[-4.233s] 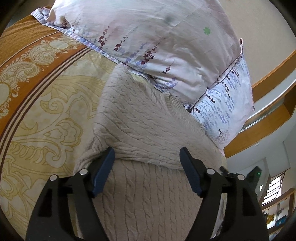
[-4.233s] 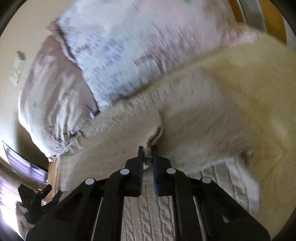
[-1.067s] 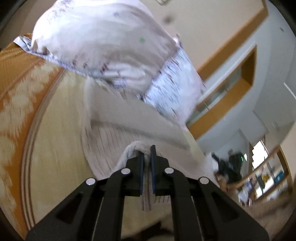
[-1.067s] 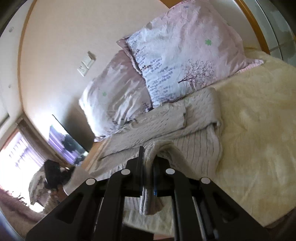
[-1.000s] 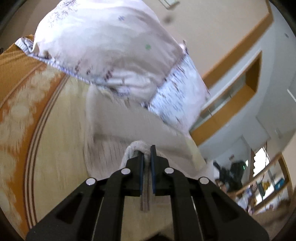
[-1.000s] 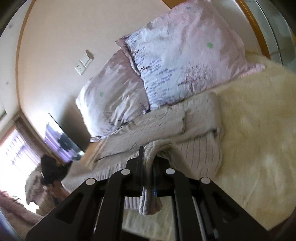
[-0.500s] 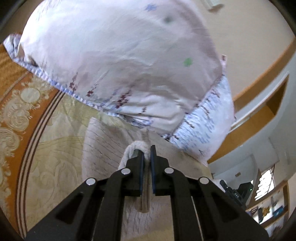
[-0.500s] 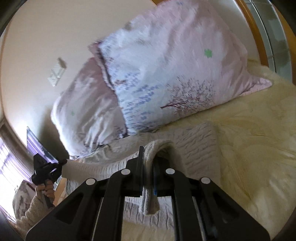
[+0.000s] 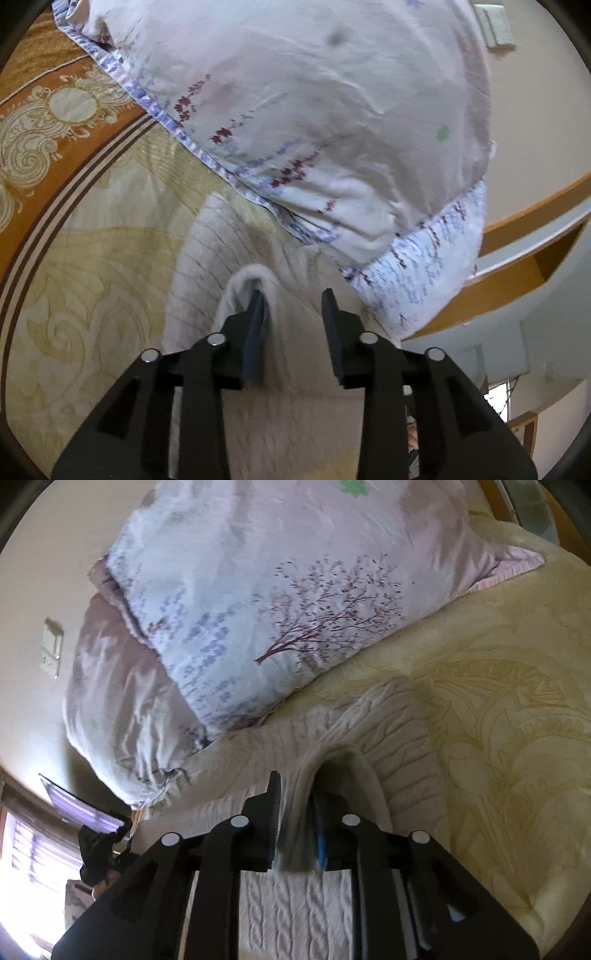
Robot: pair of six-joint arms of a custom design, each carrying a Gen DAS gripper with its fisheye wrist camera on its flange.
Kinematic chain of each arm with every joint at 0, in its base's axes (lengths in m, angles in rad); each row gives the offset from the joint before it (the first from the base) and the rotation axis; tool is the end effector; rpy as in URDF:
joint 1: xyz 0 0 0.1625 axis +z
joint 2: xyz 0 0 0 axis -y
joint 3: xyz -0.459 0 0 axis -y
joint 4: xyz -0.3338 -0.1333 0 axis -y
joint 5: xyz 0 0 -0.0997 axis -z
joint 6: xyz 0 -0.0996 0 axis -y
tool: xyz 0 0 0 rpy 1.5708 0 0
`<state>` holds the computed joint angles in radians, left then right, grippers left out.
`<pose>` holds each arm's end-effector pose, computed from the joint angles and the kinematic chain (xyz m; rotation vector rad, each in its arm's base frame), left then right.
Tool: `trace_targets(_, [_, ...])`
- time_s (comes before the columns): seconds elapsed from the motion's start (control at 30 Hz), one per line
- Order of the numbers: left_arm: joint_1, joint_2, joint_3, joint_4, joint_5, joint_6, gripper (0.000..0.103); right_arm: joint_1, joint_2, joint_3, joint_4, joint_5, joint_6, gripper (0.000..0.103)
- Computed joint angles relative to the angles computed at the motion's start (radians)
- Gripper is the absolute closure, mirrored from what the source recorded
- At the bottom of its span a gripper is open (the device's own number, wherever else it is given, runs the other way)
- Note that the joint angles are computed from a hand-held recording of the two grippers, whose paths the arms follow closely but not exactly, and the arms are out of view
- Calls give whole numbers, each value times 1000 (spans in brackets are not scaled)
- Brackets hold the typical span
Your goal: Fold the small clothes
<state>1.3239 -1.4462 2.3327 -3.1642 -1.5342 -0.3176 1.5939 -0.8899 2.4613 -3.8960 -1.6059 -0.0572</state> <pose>0.0330 -0.4296 0.3484 0.1181 -2.8034 1.0085 0.1397 -0.4264 0.1810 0.0956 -2.8778 1.1387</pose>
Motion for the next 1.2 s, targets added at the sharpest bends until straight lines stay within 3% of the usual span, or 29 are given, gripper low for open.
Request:
trace_targets(0.2, [-25,-27,34,44,-3,-6,71,12,-3,20,6,-7,-19,86])
trace_targets(0.23, [-27,-29,34,61,-7,-4,71,18,4,19,-3,-15,-30,90])
trace_targets(0.37, [-46,-6,13,90,13,33,96,29,21,-6,-43,-6,-26,94])
trace_targets(0.47, [-38,41,-13,-9,28,10,98,29,43,-50,-109,8,9,94])
trace_targets(0.53, [-19,80,-26,-105,31,-42,98,36,64,-97,-129,-37,52,94])
trace_targets(0.6, [3,104,-46,-133,12,-101,92,37,66,-124,-84,-66,86,90])
trace_targets(0.63, [4,103,-49,-130,13,-116,87,36,65,-124,-74,-72,95,79])
trace_targets(0.67, [2,93,-44,-121,16,-123,70,37,69,-111,-98,-81,92,58])
trace_targets(0.7, [-3,75,-35,-108,28,-116,55,44,75,-94,-144,-101,73,48])
trace_targets(0.73, [-10,59,-27,-98,47,-109,50,49,79,-76,-187,-118,52,37])
trace_targets(0.8, [-8,14,-12,-54,63,-87,43,48,72,-42,-233,-131,30,37])
trace_targets(0.9, [-13,-37,4,6,102,-67,44,26,52,29,-293,-123,21,38])
trace_targets(0.97, [-40,-75,24,41,167,-31,44,29,47,52,-302,-142,-2,51])
trace_targets(1.2, [-161,-168,105,102,336,93,44,65,92,114,-357,-223,-107,56])
